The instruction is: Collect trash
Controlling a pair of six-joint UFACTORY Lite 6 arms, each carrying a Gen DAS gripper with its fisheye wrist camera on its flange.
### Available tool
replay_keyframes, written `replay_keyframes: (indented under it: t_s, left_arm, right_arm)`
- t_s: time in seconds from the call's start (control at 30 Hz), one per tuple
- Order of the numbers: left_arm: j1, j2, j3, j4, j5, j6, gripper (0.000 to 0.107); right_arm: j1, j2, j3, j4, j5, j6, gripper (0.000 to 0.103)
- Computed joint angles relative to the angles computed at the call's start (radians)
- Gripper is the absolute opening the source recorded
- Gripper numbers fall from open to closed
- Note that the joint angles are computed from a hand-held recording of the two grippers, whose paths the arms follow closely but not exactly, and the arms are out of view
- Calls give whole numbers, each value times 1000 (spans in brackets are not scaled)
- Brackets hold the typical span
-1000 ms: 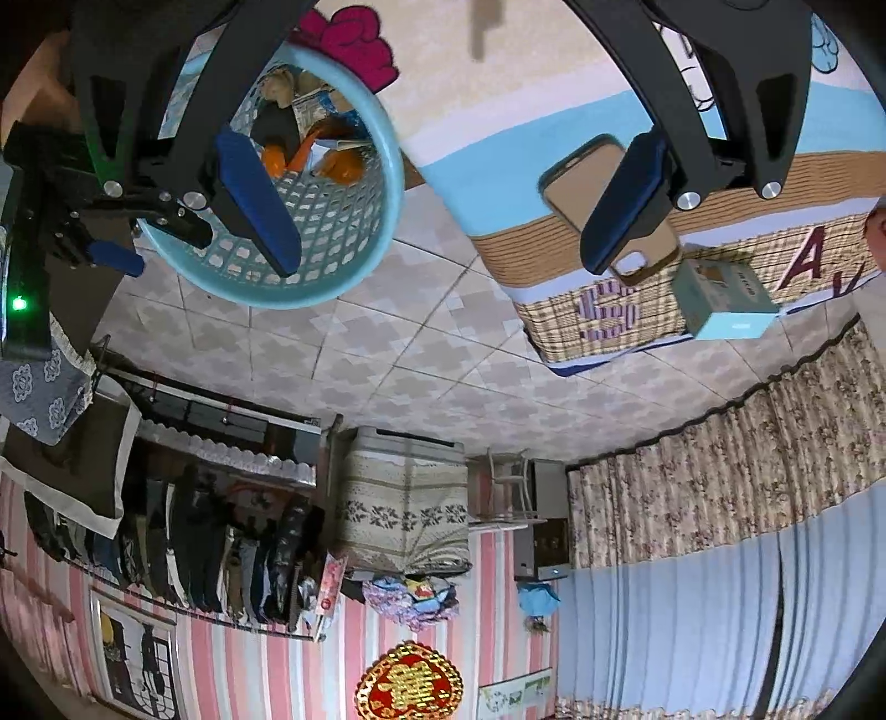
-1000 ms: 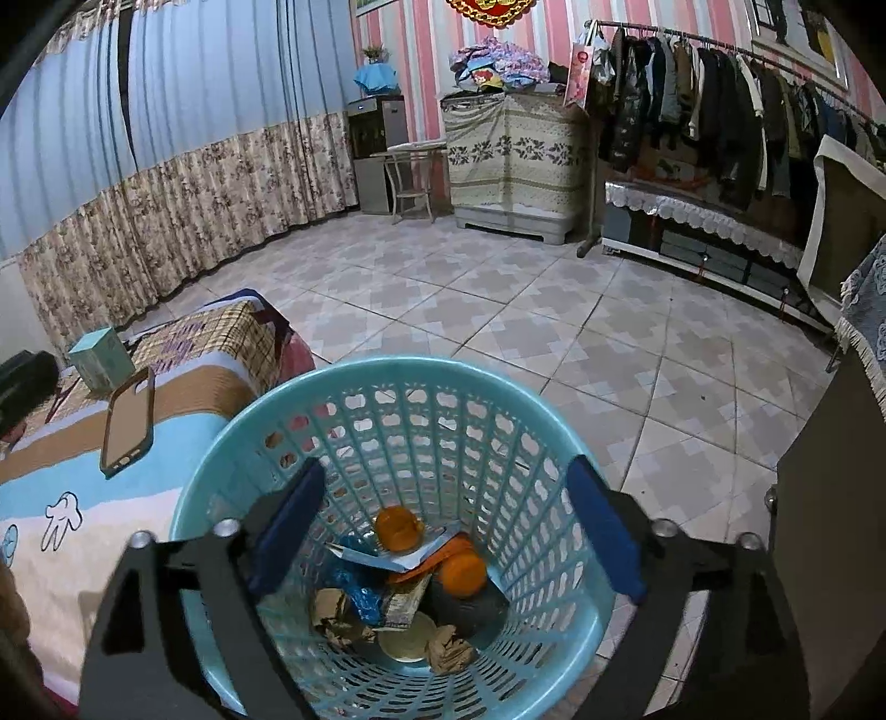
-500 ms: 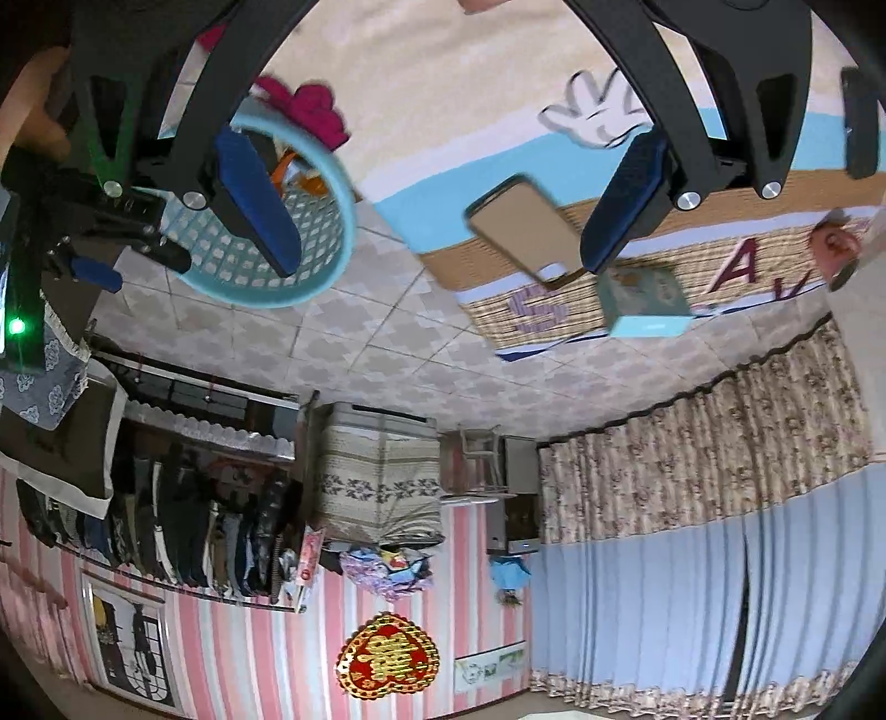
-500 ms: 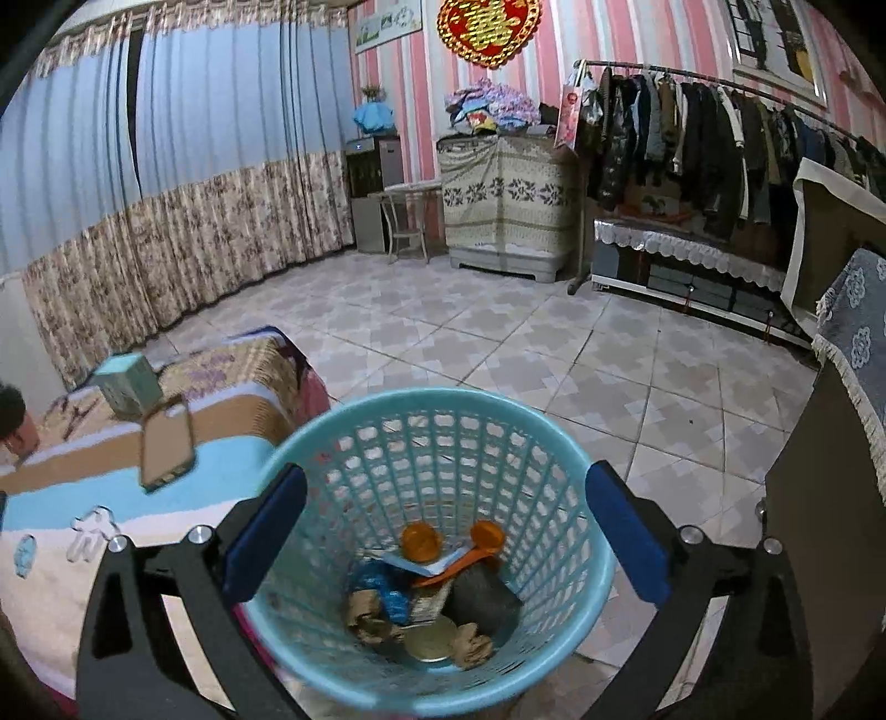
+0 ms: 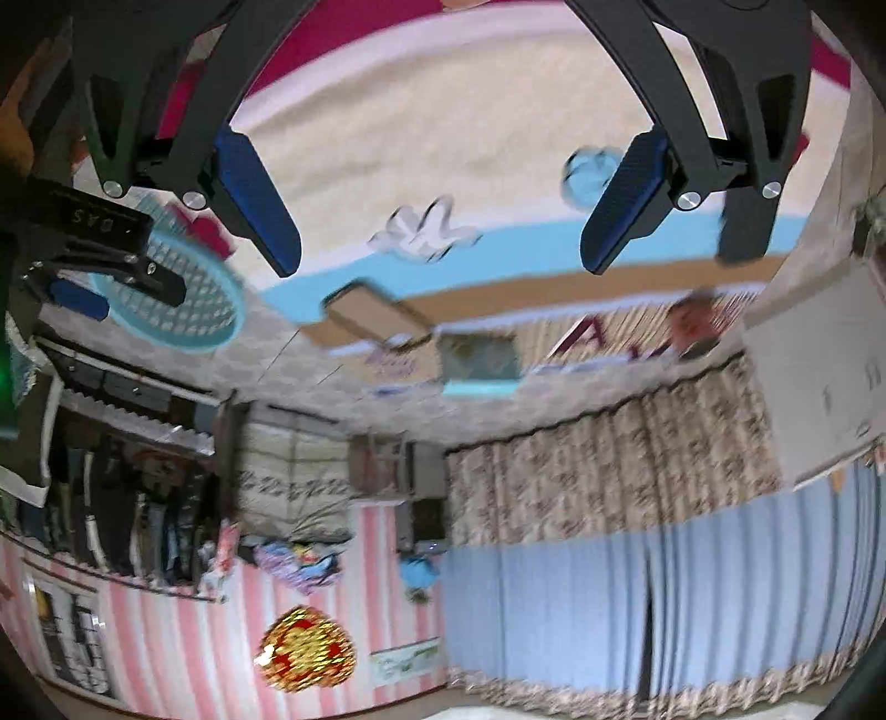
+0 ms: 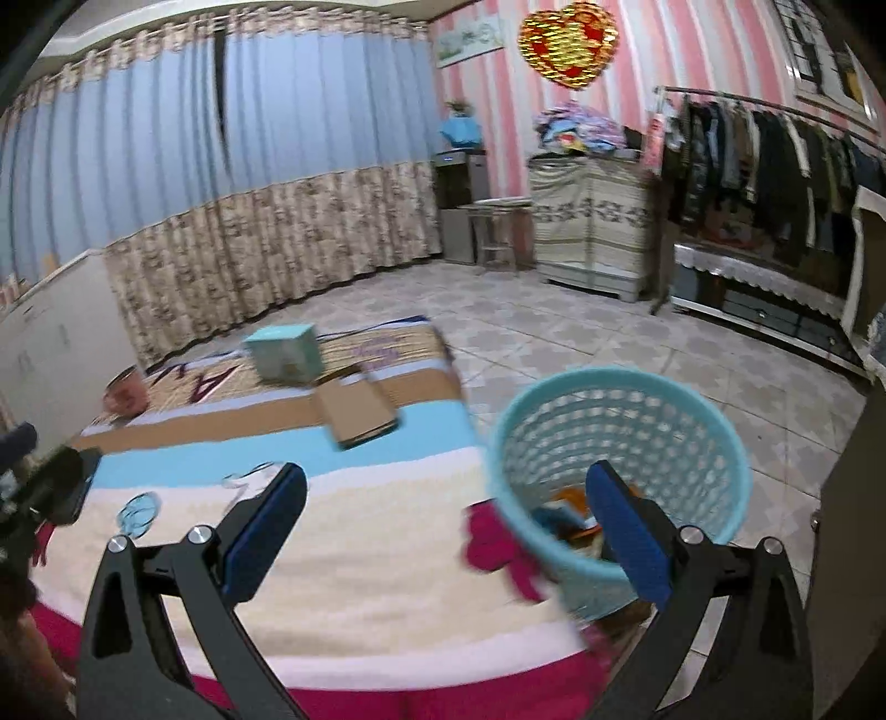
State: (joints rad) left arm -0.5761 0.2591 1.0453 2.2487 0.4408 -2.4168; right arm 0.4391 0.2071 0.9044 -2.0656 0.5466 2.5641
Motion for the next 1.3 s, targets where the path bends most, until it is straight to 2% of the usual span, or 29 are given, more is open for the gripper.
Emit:
replay_keyframes:
  t_s: [0.17,0.33,0.63,0.97,1.1,1.3]
  left_arm:
    - [49,-71,-140,44,49,-56,98]
    - [75,-141,-263,126,102,-149,98]
    - [106,-161,-302,226,92,-267,98]
    - [120,-142,-285,215,82,-250,98]
    - [114,-163,-310,216,108,-259,98]
    - [104,-179,-323,225,124,-273,98]
  right_arm:
    - [155,34,0,89,70,-21,99]
    - [274,51,18,217,194,-130,99]
    - [341,38,11,324,282,-178,99]
    - [353,57,25,337,295,-190,99]
    - [348,50,11,318,264,-160,99]
    - [376,63,14,337,319,-169,99]
